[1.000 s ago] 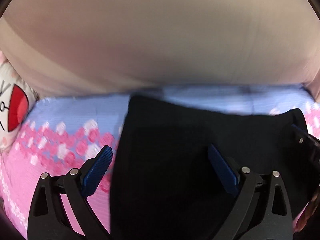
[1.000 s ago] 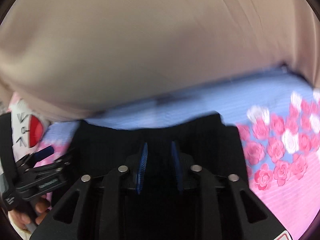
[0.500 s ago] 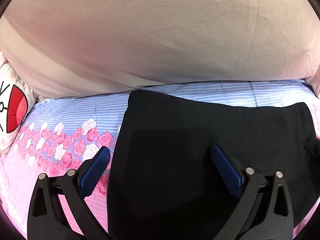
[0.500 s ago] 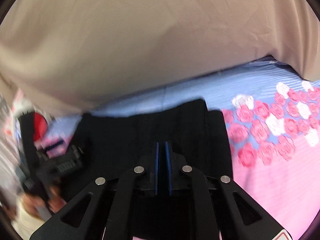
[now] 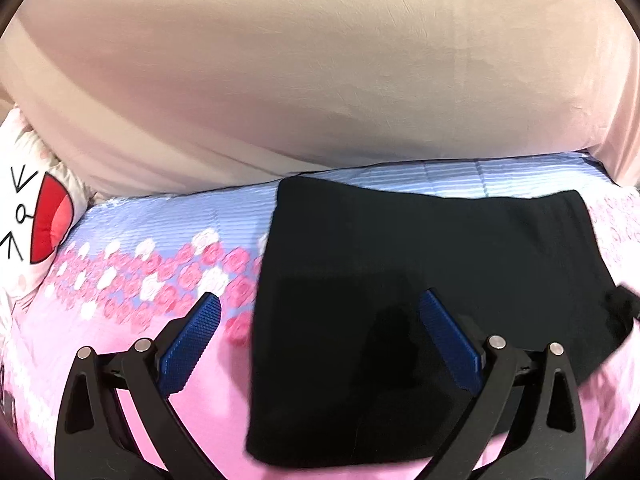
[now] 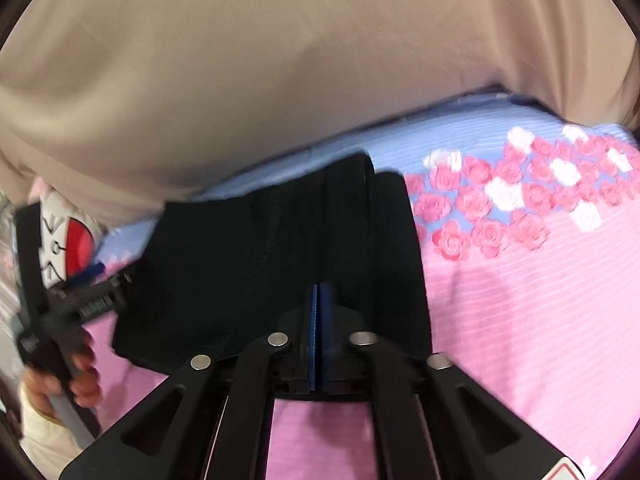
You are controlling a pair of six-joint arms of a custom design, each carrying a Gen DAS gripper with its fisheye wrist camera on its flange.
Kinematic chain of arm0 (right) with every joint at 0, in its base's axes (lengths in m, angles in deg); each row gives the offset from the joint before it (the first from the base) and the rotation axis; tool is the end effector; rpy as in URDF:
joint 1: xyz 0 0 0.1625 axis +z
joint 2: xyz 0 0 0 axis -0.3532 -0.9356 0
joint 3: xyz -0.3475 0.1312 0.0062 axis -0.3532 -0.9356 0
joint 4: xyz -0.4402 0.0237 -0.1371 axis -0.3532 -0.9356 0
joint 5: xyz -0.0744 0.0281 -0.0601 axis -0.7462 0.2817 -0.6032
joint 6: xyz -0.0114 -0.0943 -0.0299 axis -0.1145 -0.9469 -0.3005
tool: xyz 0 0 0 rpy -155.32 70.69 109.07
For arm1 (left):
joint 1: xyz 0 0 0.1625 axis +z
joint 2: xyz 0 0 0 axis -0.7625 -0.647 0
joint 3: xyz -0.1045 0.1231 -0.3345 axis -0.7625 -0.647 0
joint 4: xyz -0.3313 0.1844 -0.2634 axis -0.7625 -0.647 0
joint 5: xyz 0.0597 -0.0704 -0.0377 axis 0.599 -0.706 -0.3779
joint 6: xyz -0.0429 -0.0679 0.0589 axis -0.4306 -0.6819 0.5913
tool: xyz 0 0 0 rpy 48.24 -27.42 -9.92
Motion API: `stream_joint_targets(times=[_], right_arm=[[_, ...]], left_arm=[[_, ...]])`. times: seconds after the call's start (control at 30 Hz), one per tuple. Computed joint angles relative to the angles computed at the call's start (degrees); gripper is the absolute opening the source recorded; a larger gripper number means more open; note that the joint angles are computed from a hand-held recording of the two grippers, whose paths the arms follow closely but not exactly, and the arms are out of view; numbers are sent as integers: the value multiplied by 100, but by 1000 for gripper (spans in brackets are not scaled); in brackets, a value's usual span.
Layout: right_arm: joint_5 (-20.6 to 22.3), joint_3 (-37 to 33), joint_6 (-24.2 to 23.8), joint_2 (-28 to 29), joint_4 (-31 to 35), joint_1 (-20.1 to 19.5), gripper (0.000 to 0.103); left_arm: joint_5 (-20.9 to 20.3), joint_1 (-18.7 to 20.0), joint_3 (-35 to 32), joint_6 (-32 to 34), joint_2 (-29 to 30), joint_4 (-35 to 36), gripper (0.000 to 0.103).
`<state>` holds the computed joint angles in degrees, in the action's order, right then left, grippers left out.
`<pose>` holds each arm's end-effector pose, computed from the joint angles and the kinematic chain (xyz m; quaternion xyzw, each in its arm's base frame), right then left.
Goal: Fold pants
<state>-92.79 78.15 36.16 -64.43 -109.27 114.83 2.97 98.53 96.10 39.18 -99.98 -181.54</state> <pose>0.1388 -0.6512 0.3051 0.0108 -0.8586 0.4639 0.2181 -0.3589 -0.7346 0.1342 0.2922 0.8243 -0.3163 0.3675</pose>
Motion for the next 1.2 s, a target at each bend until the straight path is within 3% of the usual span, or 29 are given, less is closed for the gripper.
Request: stream_joint_targets(times=[0.03, 0.1, 0.13, 0.23, 0.3, 0.33, 0.4, 0.47, 0.53, 0.6, 0.67, 0.73, 0.77, 0.87, 0.97, 1.2], right_arm=[[-47, 135, -132, -72, -246, 30, 20], [-142, 297, -171, -204, -339, 72, 57], [-159, 368, -135, -264, -321, 46, 60], [-18, 418, 73, -361, 81, -137, 60], [468, 468, 159, -501, 415, -305, 55], [513, 359, 115, -402, 518, -325, 44], [270, 168, 24, -197, 518, -253, 21], [252, 235, -100, -257, 190, -127, 16], [150, 342, -355, -356, -302, 39, 15], [-148, 357, -401, -313, -583, 42, 14], [-282, 192, -312, -168, -88, -194, 21], [346, 396, 207, -316, -87, -444, 22], [442, 426, 314, -401, 54, -448, 22], [19, 495, -102, -425, -440, -133, 23], [187, 585, -264, -463, -661, 27, 22], [27, -531, -770, 281, -35, 216, 20]], left_arm=[[-141, -1, 226, -76, -212, 23, 98], [-386, 37, 535, -321, -539, 196, 98], [-487, 81, 620, -555, -664, 426, 98], [-829, 275, 616, -1107, -769, 955, 97], [-980, 369, 573, -1321, -741, 1143, 94], [-1129, 412, 525, -1384, -714, 1191, 91], [-1436, 444, 398, -1428, -672, 1358, 66], [-1342, 320, 444, -1256, -703, 1181, 63], [-1170, 212, 511, -898, -696, 804, 66], [-956, 138, 555, -659, -643, 574, 90], [-724, 137, 509, -494, -477, 523, 89], [-614, 183, 430, -642, -390, 759, 89], [-633, 197, 463, -708, -431, 765, 89], [-738, 158, 630, -767, -618, 662, 89], [-723, 102, 713, -660, -699, 548, 89], [-617, 22, 259, -483, -350, 583, 89]])
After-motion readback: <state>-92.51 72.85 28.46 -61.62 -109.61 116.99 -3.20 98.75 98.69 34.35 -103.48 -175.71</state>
